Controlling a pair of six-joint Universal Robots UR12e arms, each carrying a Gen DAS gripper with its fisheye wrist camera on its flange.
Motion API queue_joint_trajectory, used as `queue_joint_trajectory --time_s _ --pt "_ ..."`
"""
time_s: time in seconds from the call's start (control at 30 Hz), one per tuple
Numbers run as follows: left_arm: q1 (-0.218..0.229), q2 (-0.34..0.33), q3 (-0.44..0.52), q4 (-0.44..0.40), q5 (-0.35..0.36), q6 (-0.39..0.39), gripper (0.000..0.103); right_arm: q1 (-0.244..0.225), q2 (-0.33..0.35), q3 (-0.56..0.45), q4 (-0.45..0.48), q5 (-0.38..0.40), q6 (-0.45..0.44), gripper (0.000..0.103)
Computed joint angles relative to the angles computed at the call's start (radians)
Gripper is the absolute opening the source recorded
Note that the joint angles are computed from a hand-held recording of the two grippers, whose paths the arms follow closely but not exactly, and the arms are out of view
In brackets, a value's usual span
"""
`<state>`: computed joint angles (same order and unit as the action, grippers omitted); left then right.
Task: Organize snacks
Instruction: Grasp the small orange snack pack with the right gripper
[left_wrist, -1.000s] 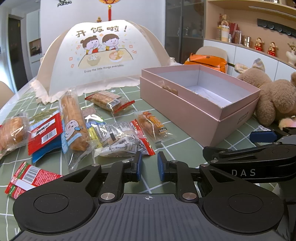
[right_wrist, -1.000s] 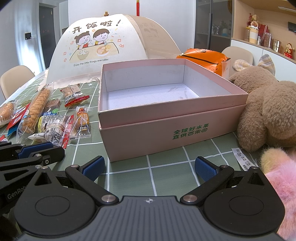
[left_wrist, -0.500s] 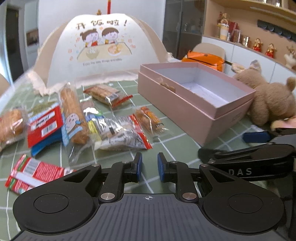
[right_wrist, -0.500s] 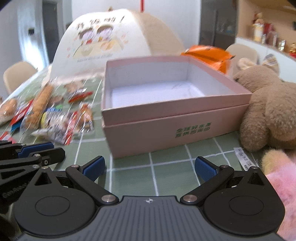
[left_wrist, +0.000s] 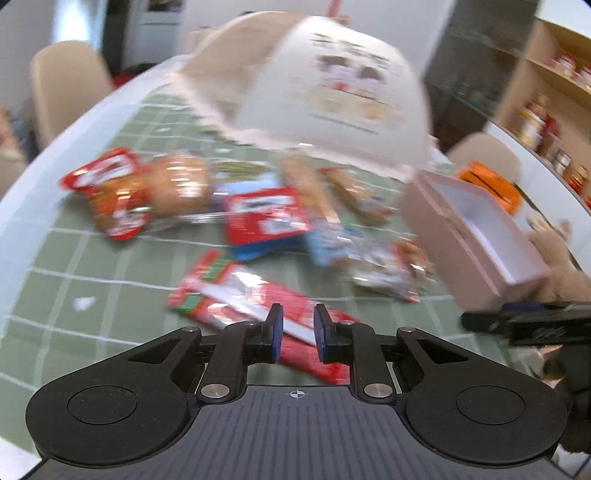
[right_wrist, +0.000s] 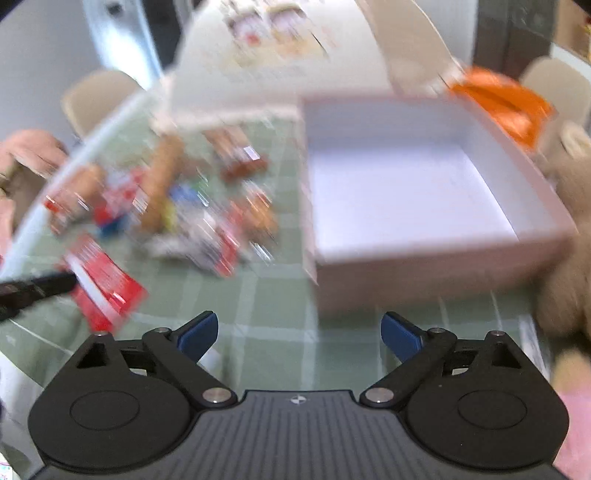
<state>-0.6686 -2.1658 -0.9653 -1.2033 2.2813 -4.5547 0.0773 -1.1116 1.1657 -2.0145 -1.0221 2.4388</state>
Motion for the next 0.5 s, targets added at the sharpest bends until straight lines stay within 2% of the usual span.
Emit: queue_joint_trajectory --time_s 0.07,0.13,0.2,0.23,0.27,0.3,0.33,0.37,0.4,0.43,0.47,0.5 --pt "0.002 0.016 -0.014 -0.043 -0.004 -0.054 0.021 0.021 0.022 -0.034 0.021 -0.001 0.021 0.098" --pt "0.004 0.028 -0.019 -0.089 -0.01 -0.104 0.02 0.041 0.035 -0.037 -0.024 -0.001 0.047 0.098" --pt "0.005 0.044 -0.039 -0.086 -0.017 -0.132 0.02 0.064 0.053 -0.043 -0.084 -0.003 0.075 0.097" --pt "0.002 0.052 -0.051 -0.08 -0.018 -0.141 0.02 0.073 0.057 -0.039 -0.113 -0.004 0.094 0.091" --pt "0.003 0.057 -0.056 -0.074 -0.025 -0.143 0.02 0.083 0.066 -0.045 -0.128 -0.005 0.109 0.081" --pt "0.003 0.059 -0.059 -0.065 -0.03 -0.135 0.02 0.092 0.078 -0.064 -0.117 -0.01 0.11 0.075" --pt "0.002 0.06 -0.06 -0.048 -0.035 -0.115 0.02 0.099 0.083 -0.072 -0.101 -0.015 0.1 0.061" --pt "0.002 0.057 -0.057 -0.025 -0.04 -0.081 0.02 0.105 0.08 -0.067 -0.106 -0.029 0.088 0.057" --pt "0.003 0.055 -0.058 0.011 -0.043 -0.037 0.02 0.107 0.074 -0.054 -0.124 -0.04 0.073 0.054" --pt "0.006 0.052 -0.06 0.056 -0.052 0.015 0.021 0.105 0.066 -0.045 -0.123 -0.041 0.051 0.046" --pt "0.009 0.049 -0.061 0.097 -0.061 0.064 0.021 0.101 0.061 -0.046 -0.106 -0.041 0.035 0.037" --pt "0.015 0.043 -0.058 0.141 -0.074 0.118 0.021 0.094 0.056 -0.052 -0.066 -0.037 0.017 0.032"
